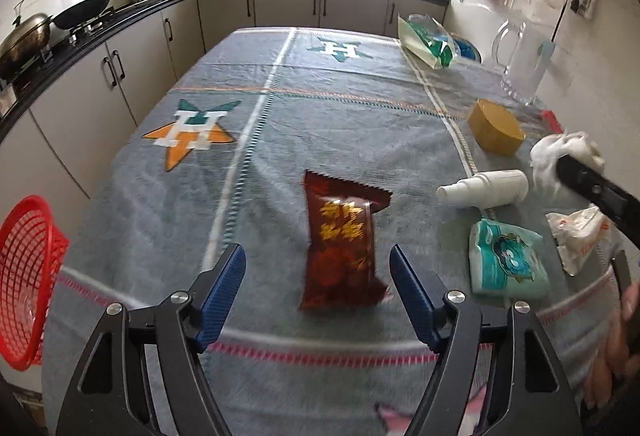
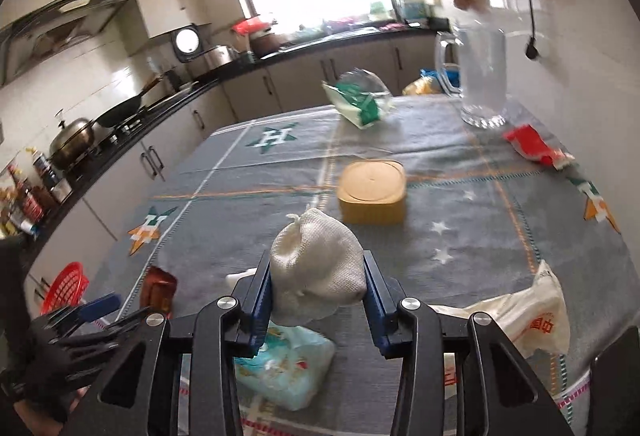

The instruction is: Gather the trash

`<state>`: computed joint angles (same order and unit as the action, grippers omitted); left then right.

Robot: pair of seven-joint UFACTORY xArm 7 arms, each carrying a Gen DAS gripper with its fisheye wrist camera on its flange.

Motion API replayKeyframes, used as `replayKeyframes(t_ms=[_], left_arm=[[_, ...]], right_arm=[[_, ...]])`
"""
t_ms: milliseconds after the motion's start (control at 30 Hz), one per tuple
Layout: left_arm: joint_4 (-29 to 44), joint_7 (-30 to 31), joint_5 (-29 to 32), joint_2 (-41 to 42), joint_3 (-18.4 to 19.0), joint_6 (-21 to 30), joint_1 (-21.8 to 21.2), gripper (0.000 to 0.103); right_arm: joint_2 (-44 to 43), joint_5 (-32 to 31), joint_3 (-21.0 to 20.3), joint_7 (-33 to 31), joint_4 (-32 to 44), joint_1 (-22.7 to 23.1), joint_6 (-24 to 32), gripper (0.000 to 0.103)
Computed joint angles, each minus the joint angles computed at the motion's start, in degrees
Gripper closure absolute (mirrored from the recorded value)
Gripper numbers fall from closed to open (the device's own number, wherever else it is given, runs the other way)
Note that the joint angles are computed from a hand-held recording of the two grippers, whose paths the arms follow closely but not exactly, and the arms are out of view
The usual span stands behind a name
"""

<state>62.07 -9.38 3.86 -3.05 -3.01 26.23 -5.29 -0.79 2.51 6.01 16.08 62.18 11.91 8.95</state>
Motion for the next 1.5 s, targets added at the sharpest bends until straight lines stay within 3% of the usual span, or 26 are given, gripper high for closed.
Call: replayKeyframes(t_ms=[67,133,200,300,467,567,633,800,1100,1500], left_arm=[[1.0,-1.7,2.7,1.4,-0.3,0.1,0.0,0.033],[1.6,-2.4,4.0,2.5,-0.3,0.0,-0.2,0.06],[1.4,-2.2,3.8,2.9,-0.1,-0.6,-0.3,0.068],[-0.6,-2.1,3.4,1.8,0.2,-3.0,-0.2,0.069],[-4.9,0.0,-3.4,-1.1,0.9,-10.4,0.5,0.069],[-6.7,-5.0,-0.4,-2.3,0.5,-14.0,2.1,0.069],[-7.1,-10.3,5.0,-2.6,-0.5,-15.1,4.0,0.069],[-7.1,-10.1,5.0,-2.5,0.0,-15.7,3.6,0.069],[-8.1,-18.8,16.1,-3.3,-2.2,-18.0,6.5,0.069],[-8.2,-22.7,21.2,-3.8,-2.6,-18.5,7.2,0.069]], right_arm=[[-0.3,-1.7,0.2,0.5,-0.4,0.1,-0.7,0.059],[-0.4,-2.9,0.3,1.1,-0.6,0.1,-1.0,0.059],[-0.2,-0.6,0.2,-1.2,-0.5,0.4,-1.1,0.059],[-0.1,0.6,0.3,-2.8,-0.4,0.7,-1.1,0.059],[0.2,4.0,0.7,-7.6,-0.3,1.5,-1.5,0.059],[0.4,2.4,1.0,-8.1,-0.3,1.9,-2.1,0.059],[0.6,2.2,1.3,-9.1,-0.4,2.3,-2.2,0.059],[1.2,0.4,1.5,-9.4,0.1,2.8,-1.5,0.059],[1.2,-0.7,1.5,-8.5,-0.2,3.0,-1.5,0.059],[1.2,0.0,1.5,-9.9,0.0,3.0,-1.4,0.059]])
